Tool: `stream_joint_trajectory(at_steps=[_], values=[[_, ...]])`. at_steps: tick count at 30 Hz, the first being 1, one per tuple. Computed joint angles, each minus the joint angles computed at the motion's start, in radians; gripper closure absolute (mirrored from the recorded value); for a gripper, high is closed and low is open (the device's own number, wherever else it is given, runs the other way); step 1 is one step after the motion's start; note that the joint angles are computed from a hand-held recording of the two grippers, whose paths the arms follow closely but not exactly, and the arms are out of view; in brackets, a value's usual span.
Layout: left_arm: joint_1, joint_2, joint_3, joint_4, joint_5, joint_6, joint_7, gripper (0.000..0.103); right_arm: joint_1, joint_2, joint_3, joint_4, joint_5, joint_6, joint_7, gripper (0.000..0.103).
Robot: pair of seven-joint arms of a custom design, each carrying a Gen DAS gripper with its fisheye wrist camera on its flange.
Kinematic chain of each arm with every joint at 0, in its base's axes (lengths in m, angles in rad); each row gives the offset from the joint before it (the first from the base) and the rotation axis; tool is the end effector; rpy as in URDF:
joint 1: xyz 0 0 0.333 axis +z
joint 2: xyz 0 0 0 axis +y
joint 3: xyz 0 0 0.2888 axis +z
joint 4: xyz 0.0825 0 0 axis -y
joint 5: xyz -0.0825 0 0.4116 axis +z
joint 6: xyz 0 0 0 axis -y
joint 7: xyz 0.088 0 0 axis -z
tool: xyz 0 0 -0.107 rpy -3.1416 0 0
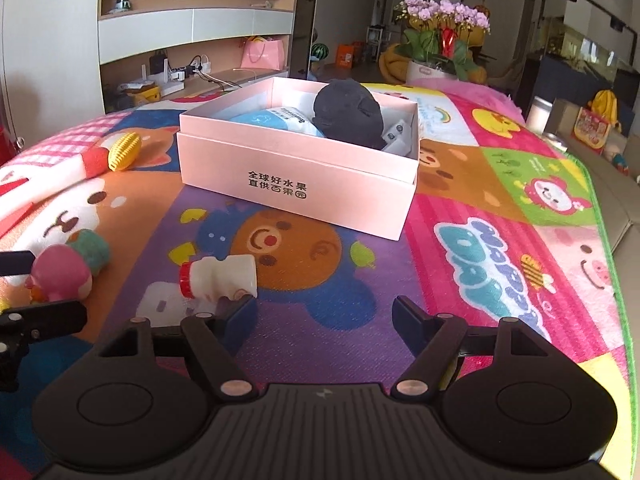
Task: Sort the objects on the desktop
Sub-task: 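Grasp the white bottle with the right tool while the left tool grasps the pink pig toy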
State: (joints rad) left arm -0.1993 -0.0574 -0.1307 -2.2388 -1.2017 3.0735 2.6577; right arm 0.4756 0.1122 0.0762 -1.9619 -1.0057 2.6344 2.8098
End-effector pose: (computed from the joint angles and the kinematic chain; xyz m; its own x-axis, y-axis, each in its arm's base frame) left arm 0.5534 -0.1107 0.4171 -0.3055 -0.9444 0.1216 -0.5984 0.0911 -0.7960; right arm 0.5350 0.3527 0.4309 0.0458 -0.9967 0.0672 -0.6512 -0.0808 -0.7546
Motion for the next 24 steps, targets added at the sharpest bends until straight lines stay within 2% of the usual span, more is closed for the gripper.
stream_joint_trajectory(at_steps=[5,9,12,13,15,16,19,22,24], values=[[0.0,0.0,0.0,0.0,0.001,0.0,-0.001,0.003,-0.019,-0.011,-0.001,-0.027,0.044,0.145,-0.036,0.028],[0.0,0.0,0.0,0.0,0.001,0.0,-0.001,0.003,-0.002,0.03,-0.007,0.017,0.051,0.162,-0.079,0.028],[0.0,0.0,0.0,0.0,0.001,0.0,-0.002,0.003,0.011,0.068,-0.019,0.054,0.103,0.175,-0.132,0.028],[0.0,0.0,0.0,0.0,0.001,0.0,-0.002,0.003,0.018,0.078,-0.023,0.065,0.122,0.169,-0.15,0.031],[0.001,0.0,0.0,-0.001,0.003,0.0,-0.003,0.003,0.025,0.087,-0.027,0.072,0.178,0.17,-0.202,0.056],[0.0,0.0,0.0,-0.001,0.003,0.0,-0.003,0.003,0.026,0.085,-0.028,0.068,0.21,0.175,-0.229,0.06],[0.001,0.001,-0.003,-0.004,0.029,0.01,-0.026,0.003,0.054,0.059,-0.057,0.042,0.168,0.18,-0.18,0.06],[-0.004,0.007,-0.008,-0.007,0.079,0.038,-0.055,0.003,0.049,0.015,-0.054,0.0,0.138,0.184,-0.15,0.06],[-0.01,0.011,-0.009,-0.006,0.101,0.051,-0.062,0.007,0.038,-0.015,-0.045,-0.028,0.109,0.181,-0.123,0.06]])
